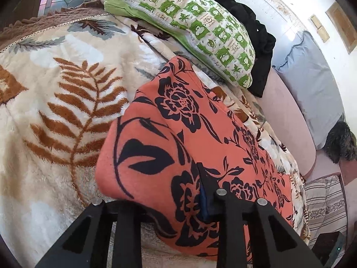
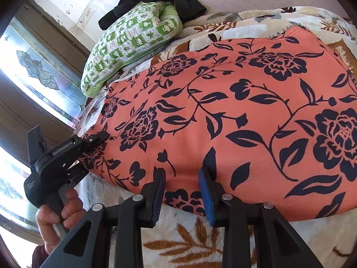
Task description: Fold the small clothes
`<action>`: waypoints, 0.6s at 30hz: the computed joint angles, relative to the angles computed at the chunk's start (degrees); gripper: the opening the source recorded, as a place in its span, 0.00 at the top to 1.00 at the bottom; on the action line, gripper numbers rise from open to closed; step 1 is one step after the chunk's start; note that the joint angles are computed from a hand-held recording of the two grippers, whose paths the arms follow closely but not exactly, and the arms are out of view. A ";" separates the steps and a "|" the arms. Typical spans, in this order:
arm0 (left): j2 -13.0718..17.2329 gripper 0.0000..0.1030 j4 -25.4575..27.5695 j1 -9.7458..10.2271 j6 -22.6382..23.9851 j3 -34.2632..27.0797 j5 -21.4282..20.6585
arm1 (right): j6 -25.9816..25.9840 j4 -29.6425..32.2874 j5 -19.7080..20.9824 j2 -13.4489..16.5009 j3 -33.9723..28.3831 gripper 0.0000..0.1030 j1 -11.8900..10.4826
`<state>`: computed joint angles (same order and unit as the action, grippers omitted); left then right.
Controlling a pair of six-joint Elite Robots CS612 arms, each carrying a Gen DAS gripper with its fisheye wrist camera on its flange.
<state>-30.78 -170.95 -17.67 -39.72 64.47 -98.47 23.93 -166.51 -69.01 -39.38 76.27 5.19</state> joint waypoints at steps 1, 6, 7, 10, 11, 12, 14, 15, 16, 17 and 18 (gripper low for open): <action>0.02 0.74 -0.77 0.02 -0.03 0.06 -0.09 | -0.42 -1.06 -1.01 -0.32 0.41 0.67 0.07; 0.65 0.46 0.57 -0.15 -0.19 -0.99 -0.63 | 1.91 -3.65 -6.39 -0.83 1.28 0.67 0.06; 0.93 0.46 1.72 -0.11 -0.17 -1.49 -1.26 | 2.47 0.03 -6.09 -0.37 0.46 0.67 -0.12; 0.69 0.63 1.34 -0.63 1.94 -1.12 2.05 | 2.23 -0.26 -4.47 0.10 0.23 0.69 -0.51; 0.63 0.70 1.17 -0.65 2.37 -1.05 2.48 | 2.04 0.37 -4.21 -0.28 0.30 0.69 -0.58; 0.73 0.73 0.81 -0.52 2.30 -1.12 1.99 | 2.07 -0.09 -3.80 -0.65 0.77 0.69 -0.75; 0.74 0.76 -0.62 -0.42 2.23 -0.85 1.63 | 1.98 -2.72 -6.36 -1.81 2.63 0.69 -1.01; 0.63 0.77 -1.02 -0.53 2.79 -0.70 1.97 | 2.57 -4.82 -8.55 -2.38 3.79 0.69 -1.27; 0.48 0.77 -1.71 -0.74 3.53 -0.46 2.70 | 4.45 -6.96 -9.90 -2.91 5.11 0.69 -1.88; 0.23 0.78 -2.86 -0.99 4.61 -0.03 3.53 | 7.86 -8.73 -10.51 -3.37 6.50 0.69 -2.81; 0.02 0.78 -4.07 -1.26 6.01 0.28 4.28 | 11.79 -9.82 -10.65 -3.69 7.63 0.69 -3.79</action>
<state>-30.76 -175.01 -18.93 -33.71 64.75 -94.19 35.72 -176.33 -79.65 -43.07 83.90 1.39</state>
